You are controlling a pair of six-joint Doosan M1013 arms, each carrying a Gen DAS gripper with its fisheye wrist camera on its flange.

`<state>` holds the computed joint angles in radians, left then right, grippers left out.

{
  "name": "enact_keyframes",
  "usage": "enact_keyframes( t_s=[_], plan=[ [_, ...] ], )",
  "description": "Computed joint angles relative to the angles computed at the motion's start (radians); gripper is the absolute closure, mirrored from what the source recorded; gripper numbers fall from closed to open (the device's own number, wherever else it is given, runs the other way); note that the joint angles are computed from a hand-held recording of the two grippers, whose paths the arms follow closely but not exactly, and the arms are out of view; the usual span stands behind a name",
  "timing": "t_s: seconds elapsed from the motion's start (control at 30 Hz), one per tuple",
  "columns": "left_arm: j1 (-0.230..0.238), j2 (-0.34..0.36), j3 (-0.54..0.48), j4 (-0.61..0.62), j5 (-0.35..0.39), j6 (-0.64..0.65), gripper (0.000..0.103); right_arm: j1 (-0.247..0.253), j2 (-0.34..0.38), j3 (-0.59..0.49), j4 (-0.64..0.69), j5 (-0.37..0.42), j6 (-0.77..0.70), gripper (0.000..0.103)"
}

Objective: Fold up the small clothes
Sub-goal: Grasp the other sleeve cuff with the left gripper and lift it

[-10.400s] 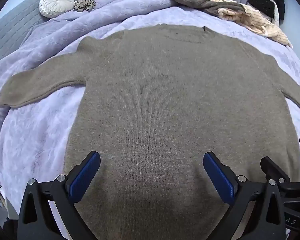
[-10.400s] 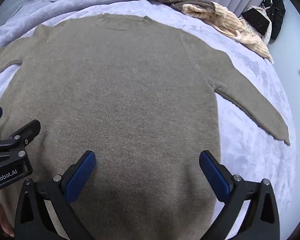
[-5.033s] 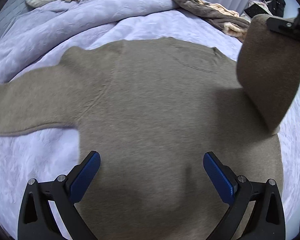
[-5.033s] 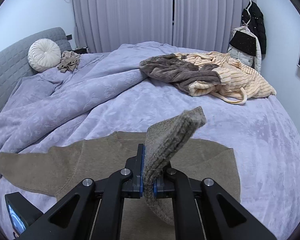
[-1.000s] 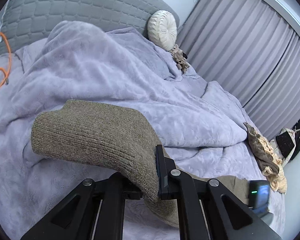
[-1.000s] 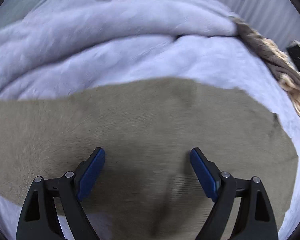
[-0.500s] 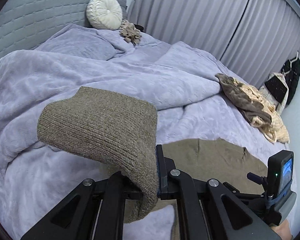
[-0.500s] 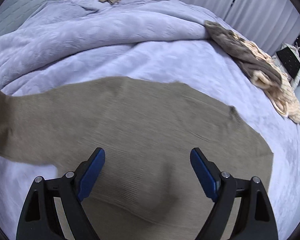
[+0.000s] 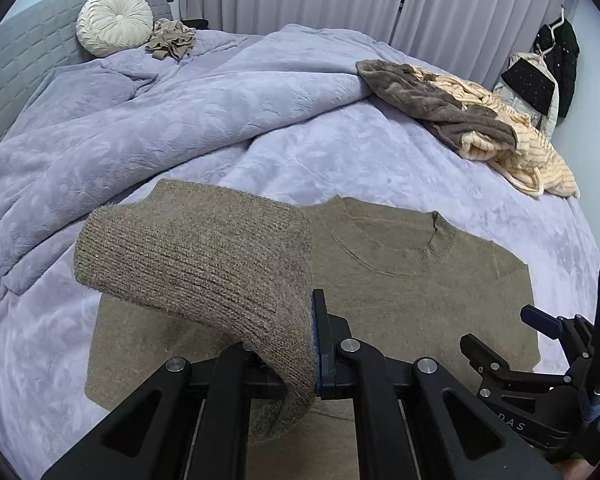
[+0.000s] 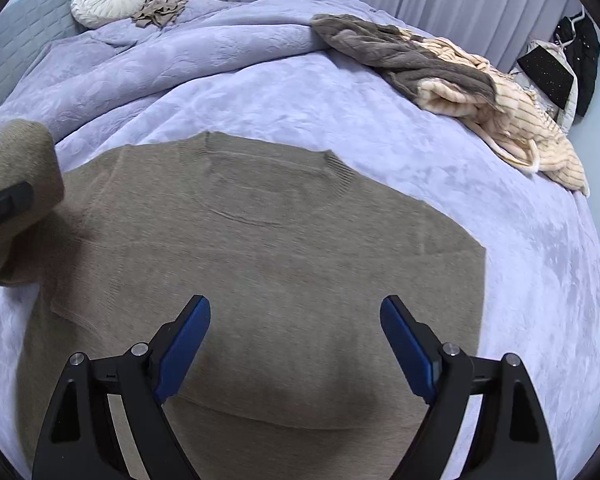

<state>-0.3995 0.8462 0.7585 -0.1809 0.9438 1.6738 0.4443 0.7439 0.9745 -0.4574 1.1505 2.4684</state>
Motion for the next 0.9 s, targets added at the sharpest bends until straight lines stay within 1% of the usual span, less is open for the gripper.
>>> enact_keyframes(
  t_s=[0.17, 0.37, 0.57, 0.9],
  plan=[
    [-0.042, -0.006, 0.016, 0.047, -0.001, -0.007, 0.093, -0.017, -0.051, 0.092, 0.008, -0.056, 0.025, 0.014],
    [-0.086, -0.012, 0.032, 0.080, 0.006, 0.002, 0.093, -0.028, -0.099, 0.183, -0.007, -0.095, 0.051, 0.014],
    [-0.133, -0.027, 0.062, 0.097, -0.006, 0.037, 0.093, -0.038, -0.147, 0.266, -0.034, -0.112, 0.101, 0.014],
    [-0.181, -0.029, 0.082, 0.126, 0.003, 0.061, 0.094, -0.048, -0.194, 0.350, -0.064, -0.129, 0.169, 0.014]
  ],
)
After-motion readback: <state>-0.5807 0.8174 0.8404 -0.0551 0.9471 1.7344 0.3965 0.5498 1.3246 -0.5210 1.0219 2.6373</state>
